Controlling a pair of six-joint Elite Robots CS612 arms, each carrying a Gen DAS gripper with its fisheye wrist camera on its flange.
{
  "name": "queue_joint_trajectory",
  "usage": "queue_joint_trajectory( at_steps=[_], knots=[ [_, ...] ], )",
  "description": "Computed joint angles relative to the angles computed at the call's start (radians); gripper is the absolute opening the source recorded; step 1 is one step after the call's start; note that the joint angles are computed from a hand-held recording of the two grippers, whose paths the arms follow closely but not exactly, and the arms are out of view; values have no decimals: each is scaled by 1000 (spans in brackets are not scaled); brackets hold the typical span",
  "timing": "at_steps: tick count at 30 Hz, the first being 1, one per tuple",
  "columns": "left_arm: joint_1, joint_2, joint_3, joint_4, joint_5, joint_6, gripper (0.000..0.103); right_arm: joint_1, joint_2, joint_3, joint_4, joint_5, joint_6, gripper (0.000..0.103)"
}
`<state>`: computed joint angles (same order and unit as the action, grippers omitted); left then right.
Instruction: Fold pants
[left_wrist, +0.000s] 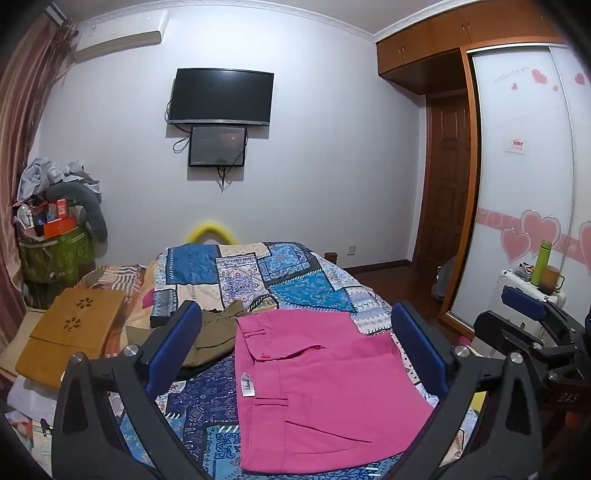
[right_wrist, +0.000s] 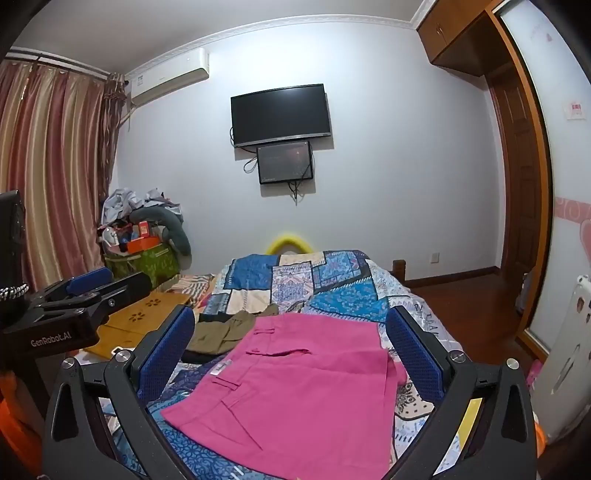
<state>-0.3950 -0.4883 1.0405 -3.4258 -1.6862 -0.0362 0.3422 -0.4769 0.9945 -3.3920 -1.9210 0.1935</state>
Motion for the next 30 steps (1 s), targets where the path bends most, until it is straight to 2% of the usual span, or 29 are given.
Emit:
queue_joint_trajectory(
  at_steps=[10, 30],
  knots=[
    [7, -2, 3, 8, -14, 6, 103, -1, 0, -1, 4, 2, 3, 103],
    [-3, -4, 4, 14, 9, 12, 103, 0, 4, -1, -5, -3, 3, 103]
  ],
)
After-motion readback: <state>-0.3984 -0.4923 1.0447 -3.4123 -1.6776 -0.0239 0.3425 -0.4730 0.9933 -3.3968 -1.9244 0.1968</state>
